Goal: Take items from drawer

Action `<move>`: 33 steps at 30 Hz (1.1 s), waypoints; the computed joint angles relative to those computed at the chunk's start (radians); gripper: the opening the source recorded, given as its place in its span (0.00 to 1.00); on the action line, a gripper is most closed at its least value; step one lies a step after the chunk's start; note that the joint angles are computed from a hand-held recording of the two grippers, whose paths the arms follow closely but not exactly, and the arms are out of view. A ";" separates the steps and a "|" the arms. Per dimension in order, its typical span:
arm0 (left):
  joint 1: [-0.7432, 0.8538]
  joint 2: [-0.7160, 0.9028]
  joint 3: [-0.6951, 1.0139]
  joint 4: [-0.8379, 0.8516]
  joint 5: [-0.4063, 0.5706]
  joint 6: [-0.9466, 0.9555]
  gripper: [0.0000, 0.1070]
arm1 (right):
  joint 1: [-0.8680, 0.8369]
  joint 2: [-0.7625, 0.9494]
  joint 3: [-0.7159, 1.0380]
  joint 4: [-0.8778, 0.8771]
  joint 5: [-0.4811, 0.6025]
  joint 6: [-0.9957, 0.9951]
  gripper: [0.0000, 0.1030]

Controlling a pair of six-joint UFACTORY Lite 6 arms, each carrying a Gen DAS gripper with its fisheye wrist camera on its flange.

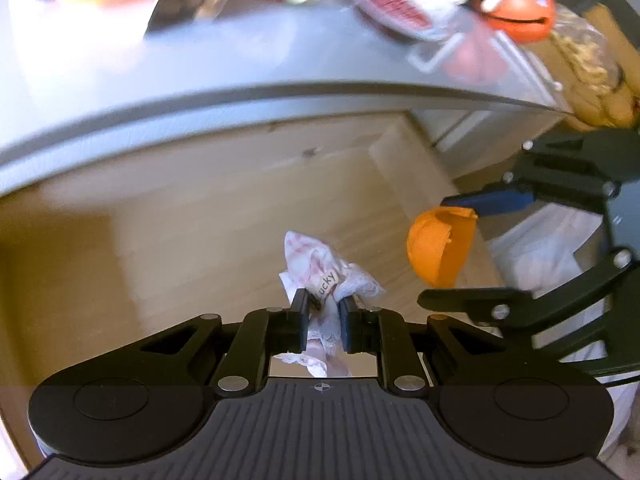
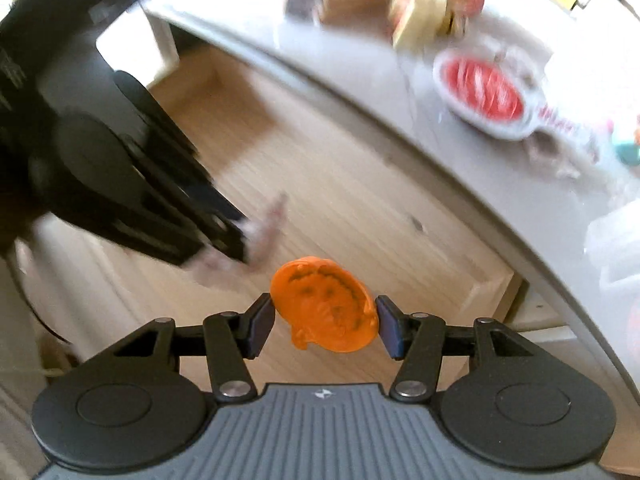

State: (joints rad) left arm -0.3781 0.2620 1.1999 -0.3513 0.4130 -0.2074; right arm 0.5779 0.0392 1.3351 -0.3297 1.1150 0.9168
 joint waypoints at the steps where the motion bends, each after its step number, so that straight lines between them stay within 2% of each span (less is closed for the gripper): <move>1: -0.016 -0.011 -0.002 0.052 -0.006 -0.037 0.17 | 0.014 -0.008 0.017 -0.018 0.010 0.024 0.53; 4: -0.079 -0.070 0.009 0.251 0.031 -0.205 0.16 | 0.052 -0.042 0.058 -0.081 0.042 0.089 0.53; 8: -0.110 -0.225 0.044 0.304 0.083 -0.265 0.15 | 0.066 -0.129 0.101 -0.185 0.092 0.140 0.53; 10: -0.097 -0.262 0.149 0.451 0.133 -0.370 0.15 | 0.048 -0.183 0.112 -0.249 0.111 0.140 0.53; 12: -0.050 -0.247 0.270 0.541 0.169 -0.415 0.15 | 0.053 -0.153 0.189 -0.322 0.134 0.181 0.53; 15: 0.040 -0.167 0.429 0.663 0.166 -0.489 0.16 | -0.018 -0.115 0.242 -0.386 0.109 0.193 0.53; 18: 0.157 -0.031 0.548 0.568 0.118 -0.411 0.16 | -0.138 -0.062 0.288 -0.372 0.056 0.159 0.53; 20: 0.194 0.096 0.632 0.555 0.117 -0.429 0.19 | -0.190 -0.014 0.317 -0.355 0.038 0.148 0.53; 25: 0.209 0.418 0.933 0.615 0.337 -0.479 0.20 | -0.311 0.065 0.261 -0.314 -0.087 0.174 0.53; 30: 0.154 0.522 1.047 0.728 0.404 -0.491 0.23 | -0.312 0.043 0.146 -0.300 -0.120 0.254 0.54; 33: 0.151 0.456 0.964 0.764 0.390 -0.505 0.23 | -0.282 0.029 0.121 -0.330 -0.102 0.297 0.54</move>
State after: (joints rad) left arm -0.2272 0.7181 2.1639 0.4124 0.8028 -0.7119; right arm 0.2957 0.0683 1.4558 -0.6595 1.0127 1.2140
